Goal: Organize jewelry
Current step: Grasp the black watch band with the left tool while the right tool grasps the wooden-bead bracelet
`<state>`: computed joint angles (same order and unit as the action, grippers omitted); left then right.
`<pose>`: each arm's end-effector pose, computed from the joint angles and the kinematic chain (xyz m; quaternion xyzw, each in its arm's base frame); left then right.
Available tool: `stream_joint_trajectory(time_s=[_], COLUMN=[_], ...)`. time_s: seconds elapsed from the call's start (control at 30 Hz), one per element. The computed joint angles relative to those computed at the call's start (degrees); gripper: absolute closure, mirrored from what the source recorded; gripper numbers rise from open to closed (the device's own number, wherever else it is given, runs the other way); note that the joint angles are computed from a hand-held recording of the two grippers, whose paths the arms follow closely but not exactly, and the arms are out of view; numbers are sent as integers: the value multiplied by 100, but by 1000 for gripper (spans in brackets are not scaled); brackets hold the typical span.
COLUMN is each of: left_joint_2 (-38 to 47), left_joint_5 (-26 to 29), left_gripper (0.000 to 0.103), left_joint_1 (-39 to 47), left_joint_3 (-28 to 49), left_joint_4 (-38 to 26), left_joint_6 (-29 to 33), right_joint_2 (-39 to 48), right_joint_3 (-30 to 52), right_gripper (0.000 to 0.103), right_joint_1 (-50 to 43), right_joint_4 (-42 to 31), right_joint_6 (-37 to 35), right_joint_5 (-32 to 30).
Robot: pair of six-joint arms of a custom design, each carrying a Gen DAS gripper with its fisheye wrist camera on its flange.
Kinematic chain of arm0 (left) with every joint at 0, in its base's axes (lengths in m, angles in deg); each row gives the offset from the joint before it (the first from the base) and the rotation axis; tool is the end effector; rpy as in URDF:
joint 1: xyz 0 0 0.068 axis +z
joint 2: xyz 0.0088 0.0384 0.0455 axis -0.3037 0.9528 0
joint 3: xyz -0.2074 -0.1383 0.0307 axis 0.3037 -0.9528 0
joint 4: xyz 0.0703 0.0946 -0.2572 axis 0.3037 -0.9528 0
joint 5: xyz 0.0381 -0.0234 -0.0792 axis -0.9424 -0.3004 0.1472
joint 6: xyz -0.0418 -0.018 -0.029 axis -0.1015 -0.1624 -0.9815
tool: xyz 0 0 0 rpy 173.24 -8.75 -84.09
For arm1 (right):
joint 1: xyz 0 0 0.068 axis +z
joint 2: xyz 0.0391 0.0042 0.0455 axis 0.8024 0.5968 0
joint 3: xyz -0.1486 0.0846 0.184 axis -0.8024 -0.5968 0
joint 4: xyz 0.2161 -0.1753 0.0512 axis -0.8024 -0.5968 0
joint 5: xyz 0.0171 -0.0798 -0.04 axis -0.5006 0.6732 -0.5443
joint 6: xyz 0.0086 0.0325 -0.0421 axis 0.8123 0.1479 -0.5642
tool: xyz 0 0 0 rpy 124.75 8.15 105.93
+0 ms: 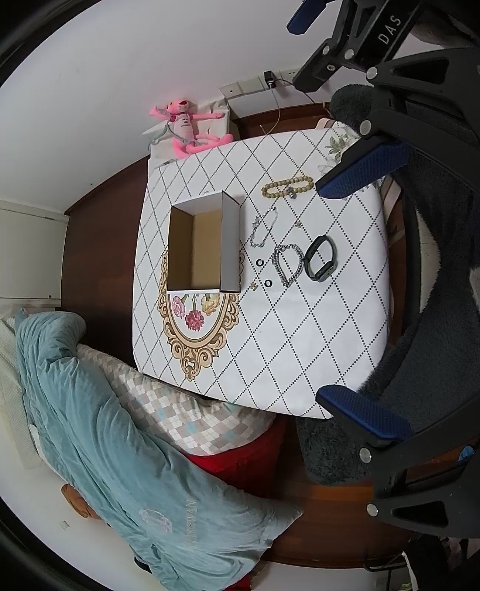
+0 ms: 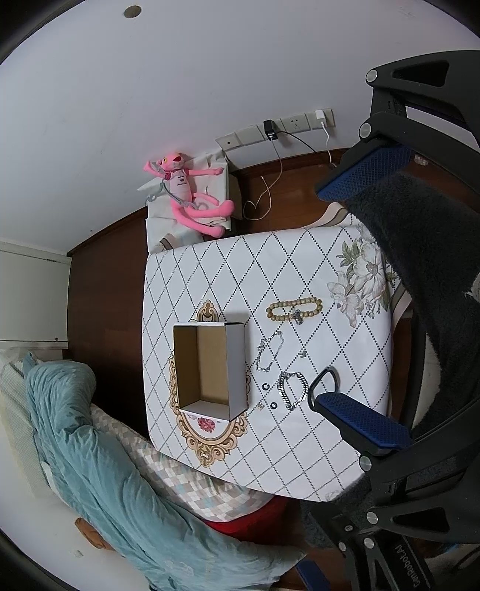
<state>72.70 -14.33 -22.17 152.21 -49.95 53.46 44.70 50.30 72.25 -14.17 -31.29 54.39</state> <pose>0.2873 -0.0181 0.2966 -0.1753 0.9654 0.0155 0.1923 0.3293 0.1083 0.3322 -0.1474 0.9646 -0.0212 0.2175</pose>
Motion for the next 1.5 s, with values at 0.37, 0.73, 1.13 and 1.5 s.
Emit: stream_joint_trajectory(time_s=[0.37,0.73,1.13,1.5], left_joint_2=[1420,3180,3254,2897], left_joint_5=[-144,975,909,604], left_gripper=[0,33,86,89], left_joint_1=[324,442,176,-103], left_joint_3=[-692,-775,-1137,-1449], left_joint_4=[1355,2093,2681,2782], left_joint_6=[184,0,101,192], right_joint_2=[1569,3308,3455,2857], right_joint_3=[-271,-367,-778,-1649], right_gripper=[5,44,93,93], right_joint_1=[-376,-700,-610,-369], right_joint_4=[1037,2025,2562,2567], right_joint_6=[82,216,-47,-104], right_joint_5=[-30,-361,-754,-727])
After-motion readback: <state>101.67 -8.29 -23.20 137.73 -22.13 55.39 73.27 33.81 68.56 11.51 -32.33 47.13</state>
